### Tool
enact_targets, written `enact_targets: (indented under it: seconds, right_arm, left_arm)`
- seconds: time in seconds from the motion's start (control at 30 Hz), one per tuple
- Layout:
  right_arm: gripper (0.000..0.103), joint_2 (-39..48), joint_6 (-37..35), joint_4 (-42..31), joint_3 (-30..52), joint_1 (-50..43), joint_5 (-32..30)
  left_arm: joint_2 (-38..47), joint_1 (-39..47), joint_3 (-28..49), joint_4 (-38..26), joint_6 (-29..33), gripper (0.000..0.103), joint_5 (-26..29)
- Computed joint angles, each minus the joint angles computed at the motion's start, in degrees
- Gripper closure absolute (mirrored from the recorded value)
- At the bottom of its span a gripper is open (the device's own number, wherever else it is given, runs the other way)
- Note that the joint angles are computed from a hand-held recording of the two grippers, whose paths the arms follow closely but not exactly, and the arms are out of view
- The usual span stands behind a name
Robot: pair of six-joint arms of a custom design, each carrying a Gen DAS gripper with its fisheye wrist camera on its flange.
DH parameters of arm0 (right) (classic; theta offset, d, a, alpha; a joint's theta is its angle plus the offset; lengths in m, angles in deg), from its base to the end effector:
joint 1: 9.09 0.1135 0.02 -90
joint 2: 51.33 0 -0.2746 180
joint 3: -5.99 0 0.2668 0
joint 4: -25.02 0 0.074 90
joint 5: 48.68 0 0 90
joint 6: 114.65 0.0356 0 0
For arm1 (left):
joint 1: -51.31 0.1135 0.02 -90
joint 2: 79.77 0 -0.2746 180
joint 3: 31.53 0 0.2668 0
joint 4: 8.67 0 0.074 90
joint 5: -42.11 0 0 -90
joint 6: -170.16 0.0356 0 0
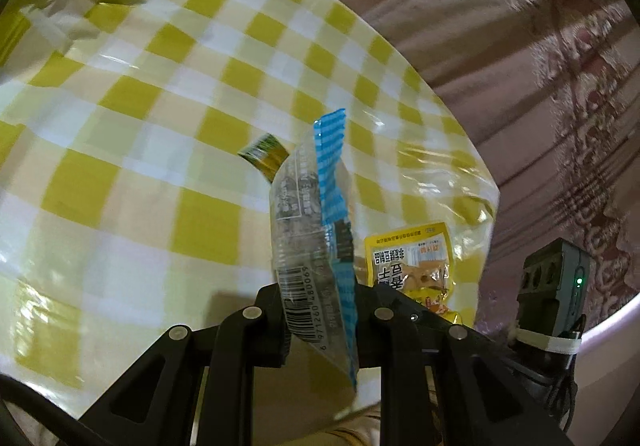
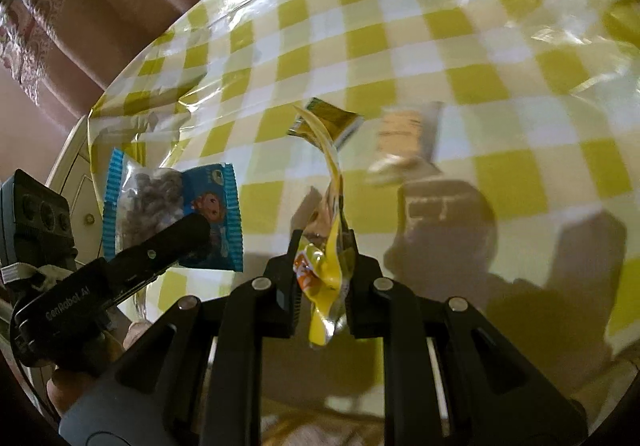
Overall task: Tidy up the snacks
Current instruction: 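Lift the yellow bag and blue-edged bag and carry them over the white box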
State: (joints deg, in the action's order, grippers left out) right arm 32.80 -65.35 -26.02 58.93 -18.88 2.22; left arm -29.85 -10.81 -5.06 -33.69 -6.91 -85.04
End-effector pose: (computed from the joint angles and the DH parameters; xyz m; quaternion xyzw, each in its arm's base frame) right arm 0.2343 -0.0176 0.1478 -0.2724 0.9001 0.2747 0.2001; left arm 0.0919 -0.1277 0.1408 -0.3017 0.8410 -0.2449 0.3764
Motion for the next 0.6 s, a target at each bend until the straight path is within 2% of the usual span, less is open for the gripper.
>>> enact_targets:
  seconds: [0.33,0.6]
  right_arm:
    - [0.083,6.34,-18.22,-14.67,9.29,-19.5,-1.32]
    - [0.083,12.22,-25.88,-19.7,17.64,-30.45,-0.55]
  left_arm:
    - [21.4,-4.24,12.64,10.97,3.93,0.082,1.64]
    - [34.96,-4.4,23.95,16.68,9.74,0.082,6.73]
